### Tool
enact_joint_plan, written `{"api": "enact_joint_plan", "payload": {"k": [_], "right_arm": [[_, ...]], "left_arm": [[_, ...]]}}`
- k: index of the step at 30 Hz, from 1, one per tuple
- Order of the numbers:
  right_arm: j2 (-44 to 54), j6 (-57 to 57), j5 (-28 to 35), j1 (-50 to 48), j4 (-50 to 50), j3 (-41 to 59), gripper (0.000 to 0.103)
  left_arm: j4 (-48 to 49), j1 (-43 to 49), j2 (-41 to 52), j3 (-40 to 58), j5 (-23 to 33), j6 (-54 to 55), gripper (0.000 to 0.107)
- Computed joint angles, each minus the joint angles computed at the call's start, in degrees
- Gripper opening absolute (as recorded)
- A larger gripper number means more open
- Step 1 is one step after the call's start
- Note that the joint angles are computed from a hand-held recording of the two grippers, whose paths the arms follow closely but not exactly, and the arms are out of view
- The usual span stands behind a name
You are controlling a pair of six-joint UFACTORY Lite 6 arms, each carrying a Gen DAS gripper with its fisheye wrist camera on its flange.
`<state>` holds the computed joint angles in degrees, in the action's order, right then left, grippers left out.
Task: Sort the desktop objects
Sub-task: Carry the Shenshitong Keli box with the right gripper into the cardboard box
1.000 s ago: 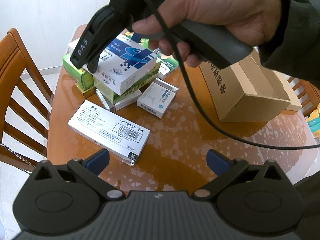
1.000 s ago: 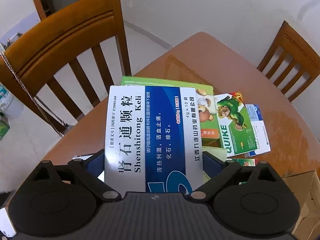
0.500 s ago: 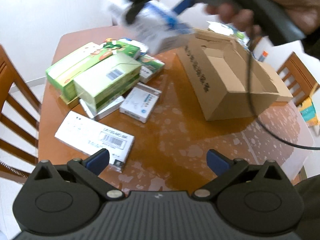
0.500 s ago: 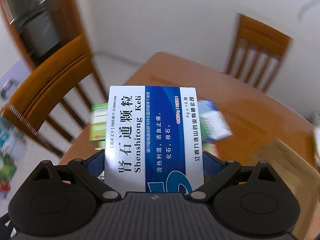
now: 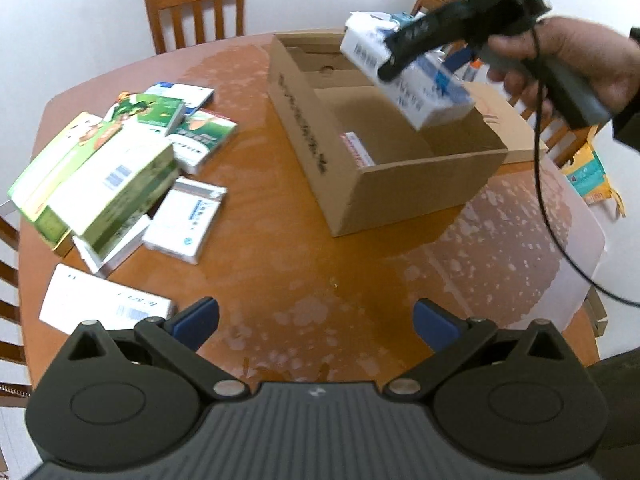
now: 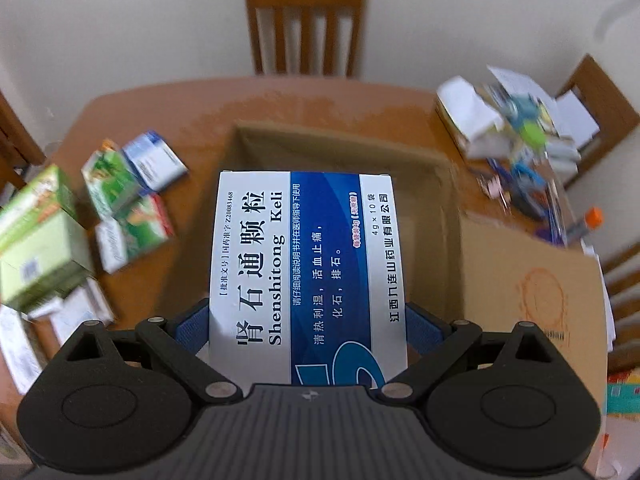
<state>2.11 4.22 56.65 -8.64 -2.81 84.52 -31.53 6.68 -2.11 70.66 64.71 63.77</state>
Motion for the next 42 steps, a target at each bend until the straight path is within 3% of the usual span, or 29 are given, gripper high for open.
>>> {"api": "enact_joint_plan", "payload": {"k": [4,10,25,30,38,42], "right_arm": [[-1.7,-2.95,-3.52,-3.34,1.81,-8.18,0.099],[0.76,-2.27,-5.84,-5.25,2.68,-11.54,0.099],[6.28,4.04,-7.4,-0.9,-1.19,-9.38,0.099],[6.26,-8.68,-5.81,-2.05,5.06,-5.53,0.099],[12.63,-54.05,2.34,-6.78,11.58,6.45,0.099],[15.56,-65.65,8.64,-8.37,13.6,8.5,0.099]], "left_arm": [[1.71,-4.49,-0.8,-0.85,-2.18,-4.49,0.103],[3.4,-9.3,-1.02,-1.49,-3.99,-9.41,0.103],[3.87,-11.12,1.5,-0.34,-5.31,-11.83,0.103],[3.38,-10.6,1.34,-0.58,-5.17,-11.22,0.103],[3.0,-10.44,0.35,-1.66,-5.23,-11.18,0.103],[3.25,-10.82,-0.54,-2.32,-5.53,-12.01,0.103]]}}
